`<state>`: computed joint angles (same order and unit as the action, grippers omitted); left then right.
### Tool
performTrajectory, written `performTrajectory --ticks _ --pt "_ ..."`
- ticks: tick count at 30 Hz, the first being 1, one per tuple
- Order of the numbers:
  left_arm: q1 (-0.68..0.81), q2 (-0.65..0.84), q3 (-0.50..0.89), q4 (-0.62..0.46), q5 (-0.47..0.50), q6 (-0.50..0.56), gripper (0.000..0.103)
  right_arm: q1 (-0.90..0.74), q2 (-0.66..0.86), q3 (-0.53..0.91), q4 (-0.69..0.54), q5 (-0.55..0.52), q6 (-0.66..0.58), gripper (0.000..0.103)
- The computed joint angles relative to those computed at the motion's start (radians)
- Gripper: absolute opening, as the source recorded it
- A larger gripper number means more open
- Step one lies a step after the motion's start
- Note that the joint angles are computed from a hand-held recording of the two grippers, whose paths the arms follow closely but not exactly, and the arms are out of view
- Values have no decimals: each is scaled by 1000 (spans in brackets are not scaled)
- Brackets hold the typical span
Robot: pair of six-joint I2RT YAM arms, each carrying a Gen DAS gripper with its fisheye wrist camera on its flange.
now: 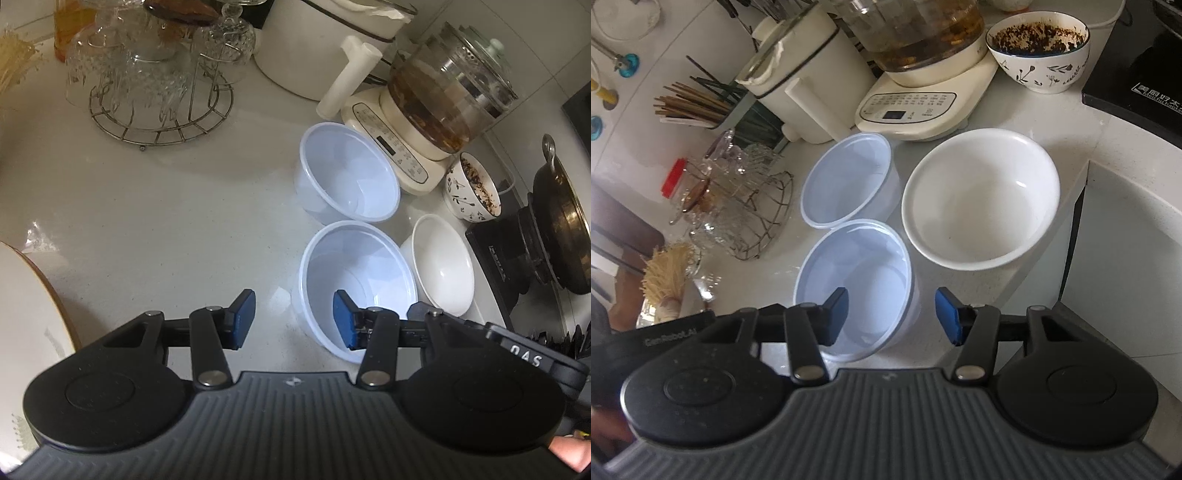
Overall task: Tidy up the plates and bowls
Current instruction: 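Close the left gripper on the plastic bowl rim while the right gripper clamps it, then carry the plastic bowl with both grippers beside the plate stack and lower it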
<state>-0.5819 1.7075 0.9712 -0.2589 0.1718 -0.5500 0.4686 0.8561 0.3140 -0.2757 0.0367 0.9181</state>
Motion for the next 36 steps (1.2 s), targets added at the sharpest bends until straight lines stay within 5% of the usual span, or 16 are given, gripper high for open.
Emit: performTrajectory --ticks 10,24,36 --pt "4 65 43 32 32 -2 14 -16 103 0 62 -38 -55 19" --pt "-22 -39 -41 51 -22 -52 11 31 -12 -2 -2 -16 -129 16" --pt "44 -238 -166 13 -46 -90 11 102 110 61 105 -39 -182 16"
